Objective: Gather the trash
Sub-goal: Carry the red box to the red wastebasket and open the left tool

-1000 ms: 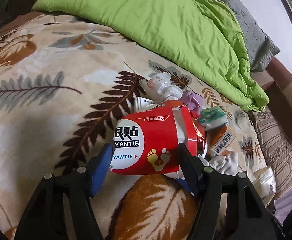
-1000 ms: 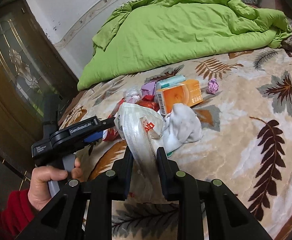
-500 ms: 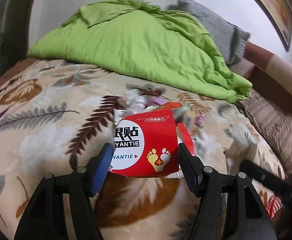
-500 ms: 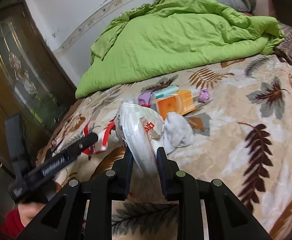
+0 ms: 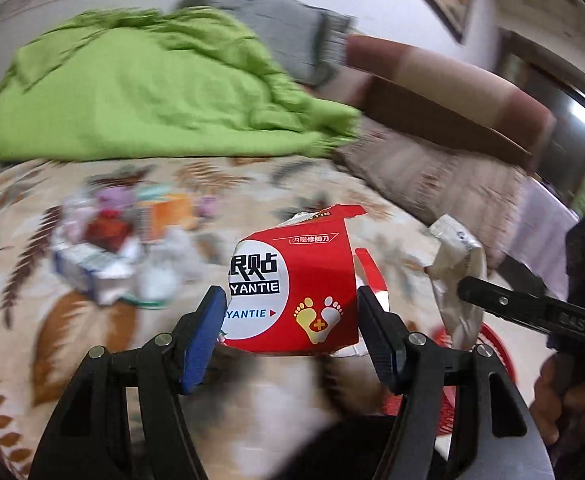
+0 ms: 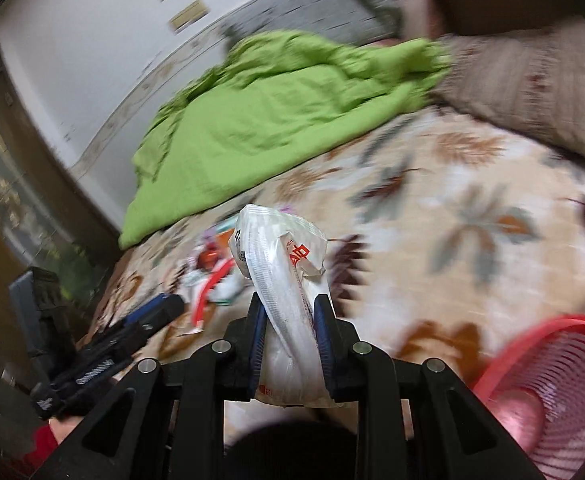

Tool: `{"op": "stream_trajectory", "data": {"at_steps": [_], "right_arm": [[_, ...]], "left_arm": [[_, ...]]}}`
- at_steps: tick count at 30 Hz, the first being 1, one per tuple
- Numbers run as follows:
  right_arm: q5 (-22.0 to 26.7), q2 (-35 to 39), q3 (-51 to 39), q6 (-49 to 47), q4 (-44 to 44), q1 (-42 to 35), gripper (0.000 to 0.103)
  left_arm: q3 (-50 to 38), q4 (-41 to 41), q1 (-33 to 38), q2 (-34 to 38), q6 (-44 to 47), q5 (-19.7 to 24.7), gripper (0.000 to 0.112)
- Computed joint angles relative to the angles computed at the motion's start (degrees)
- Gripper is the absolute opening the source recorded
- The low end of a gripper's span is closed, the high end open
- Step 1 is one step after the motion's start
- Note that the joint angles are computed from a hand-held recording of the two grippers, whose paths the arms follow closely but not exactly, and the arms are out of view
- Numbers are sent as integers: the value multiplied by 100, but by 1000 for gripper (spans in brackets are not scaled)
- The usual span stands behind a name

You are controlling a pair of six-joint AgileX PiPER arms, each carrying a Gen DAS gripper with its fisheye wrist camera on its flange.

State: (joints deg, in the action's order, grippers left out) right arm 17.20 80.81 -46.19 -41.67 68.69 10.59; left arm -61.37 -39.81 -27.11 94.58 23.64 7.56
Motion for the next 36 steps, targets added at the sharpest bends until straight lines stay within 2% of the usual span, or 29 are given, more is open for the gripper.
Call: {"op": "stream_trajectory", "data": {"at_steps": [3,7,10,13,16,17,18,19,20,24,27,28,31,34,36], "right_arm": [[296,-637,594,307,-375,-836,26],[795,-1252,1142,706,-1024,-1993,26],[1139,-1459,1393,650,-1208,-2695,28],[1376,-1480,1569,433,-1253,-3340,29],[1472,-1488,1648,385,-1401,-3776,34],[1461,-1521,1640,492,-1535,-3850,42],[1424,-1537,1632,582,-1638,-3854,48],[1373,-1562,1601,733,-1796,-3845,60],[1284,-1624,1611,877,-1898,-3797,63],[1174,-1726,1516,924,-1981,-3573,63],[1050,-1700,1369,1225,-2111,-3182,63],[1050,-1720,1334,1275,-2128,-3097,63],[735,-1771,1164,2046,-2815,-2502,64],[455,-1712,996,3290,-3970,-1915,65],[336,-1639,975,3377,-3961,-1753,65]], "left_arm": [[-315,161,-527,134,-189,245,65],[-999,190,-1099,646,-282,782,65],[-1592,272,-1485,1136,-395,1228,65],[-2183,941,-1868,1603,-1029,1458,65],[-2856,1441,-2084,2069,-1467,1909,66],[-3020,1612,-2130,2178,-1650,2010,66],[-3105,1574,-2148,2231,-1652,2084,66],[-3158,1500,-2117,2268,-1592,2130,66],[-3148,1478,-2098,2252,-1588,2146,67],[-2822,1543,-1999,2002,-1739,1938,69],[-2728,1059,-1864,1911,-1372,1943,72],[-2715,1120,-1853,1881,-1446,1930,72],[-2573,1121,-1783,1736,-1439,1858,72],[-2151,1540,-1642,1414,-1782,1619,72],[-1831,1956,-1495,1159,-2175,1449,72]]}}
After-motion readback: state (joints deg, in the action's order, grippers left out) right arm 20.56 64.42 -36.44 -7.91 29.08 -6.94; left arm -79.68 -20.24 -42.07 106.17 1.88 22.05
